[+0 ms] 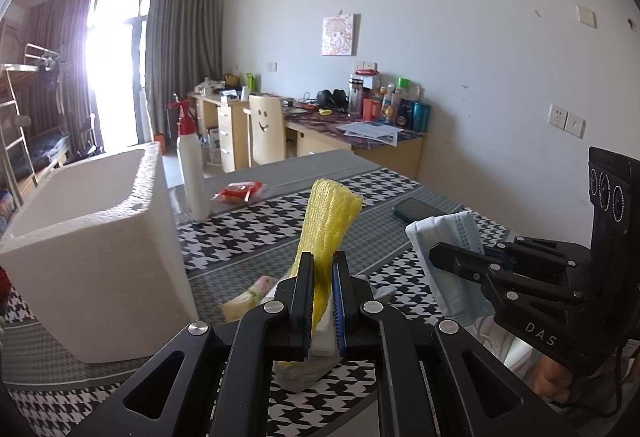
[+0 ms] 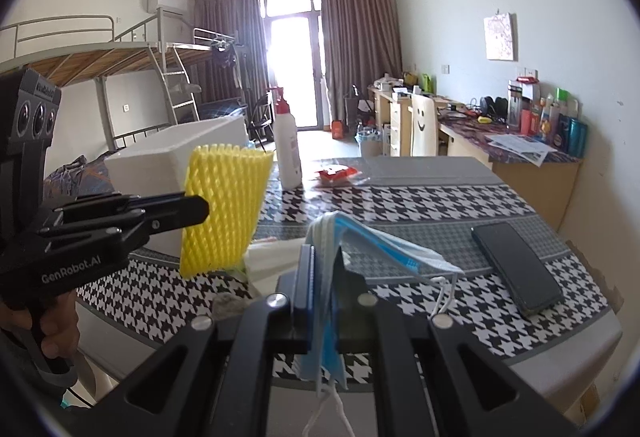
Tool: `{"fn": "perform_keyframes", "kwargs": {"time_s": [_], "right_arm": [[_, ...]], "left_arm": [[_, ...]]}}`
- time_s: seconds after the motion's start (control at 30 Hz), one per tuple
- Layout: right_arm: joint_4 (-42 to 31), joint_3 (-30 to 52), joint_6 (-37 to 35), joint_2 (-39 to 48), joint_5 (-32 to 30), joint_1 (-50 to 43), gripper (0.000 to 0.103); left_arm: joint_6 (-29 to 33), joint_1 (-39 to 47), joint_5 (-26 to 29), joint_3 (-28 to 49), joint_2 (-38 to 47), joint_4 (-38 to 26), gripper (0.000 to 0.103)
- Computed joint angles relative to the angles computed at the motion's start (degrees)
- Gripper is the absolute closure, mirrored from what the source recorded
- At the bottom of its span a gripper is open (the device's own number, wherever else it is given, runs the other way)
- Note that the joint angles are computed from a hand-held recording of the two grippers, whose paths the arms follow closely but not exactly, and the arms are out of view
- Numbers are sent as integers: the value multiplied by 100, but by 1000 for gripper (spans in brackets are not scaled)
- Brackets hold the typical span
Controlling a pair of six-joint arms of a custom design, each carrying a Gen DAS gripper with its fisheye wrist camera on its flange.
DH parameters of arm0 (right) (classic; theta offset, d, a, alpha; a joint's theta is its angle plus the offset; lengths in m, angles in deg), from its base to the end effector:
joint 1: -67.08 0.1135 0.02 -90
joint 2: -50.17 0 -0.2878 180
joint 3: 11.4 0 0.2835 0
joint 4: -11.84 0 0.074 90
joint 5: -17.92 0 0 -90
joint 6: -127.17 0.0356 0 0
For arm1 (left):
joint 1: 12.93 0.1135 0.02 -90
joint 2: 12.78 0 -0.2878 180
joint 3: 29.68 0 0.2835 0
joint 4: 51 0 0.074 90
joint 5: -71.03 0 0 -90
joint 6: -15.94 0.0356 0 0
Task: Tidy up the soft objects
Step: 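Lift and carry the yellow sleeve and blue mask over the white foam box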
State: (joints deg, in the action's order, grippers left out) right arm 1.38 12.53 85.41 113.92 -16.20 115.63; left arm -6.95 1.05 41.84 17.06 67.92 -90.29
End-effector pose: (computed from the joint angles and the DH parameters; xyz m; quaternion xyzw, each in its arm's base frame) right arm 0.1350 0.1083 0.1178 0.1569 0.8313 -0.0682 0.5288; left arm 0.2355 0.0266 0.1517 0.4475 0.7302 -0.2988 0.4209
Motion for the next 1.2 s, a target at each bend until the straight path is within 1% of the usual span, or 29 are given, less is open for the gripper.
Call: {"fn": "perform_keyframes", "kwargs": {"time_s": [0.27, 0.5, 0.73, 0.87, 1.0, 1.2], "right_arm": [[360, 200, -551, 114, -87, -152, 94], [862, 258, -1083, 147, -240, -330, 94], [1149, 419, -1492, 285, -401, -482, 94], [1325, 475, -1732, 325, -479, -578, 94], [1427, 500, -1921, 293, -566, -703, 94], [1486, 625, -2124, 287, -644, -831, 94]], "left_arm": [[-179, 177, 125, 209, 106, 120, 94], [-505, 191, 206, 423, 211, 300, 94], [-1097, 61, 130, 493, 217, 814, 94], [-1203, 63, 157, 576, 242, 829, 94], [-1537, 32, 132, 539, 172, 1198, 94], [-1900, -34, 109, 616, 153, 1522, 94]]}}
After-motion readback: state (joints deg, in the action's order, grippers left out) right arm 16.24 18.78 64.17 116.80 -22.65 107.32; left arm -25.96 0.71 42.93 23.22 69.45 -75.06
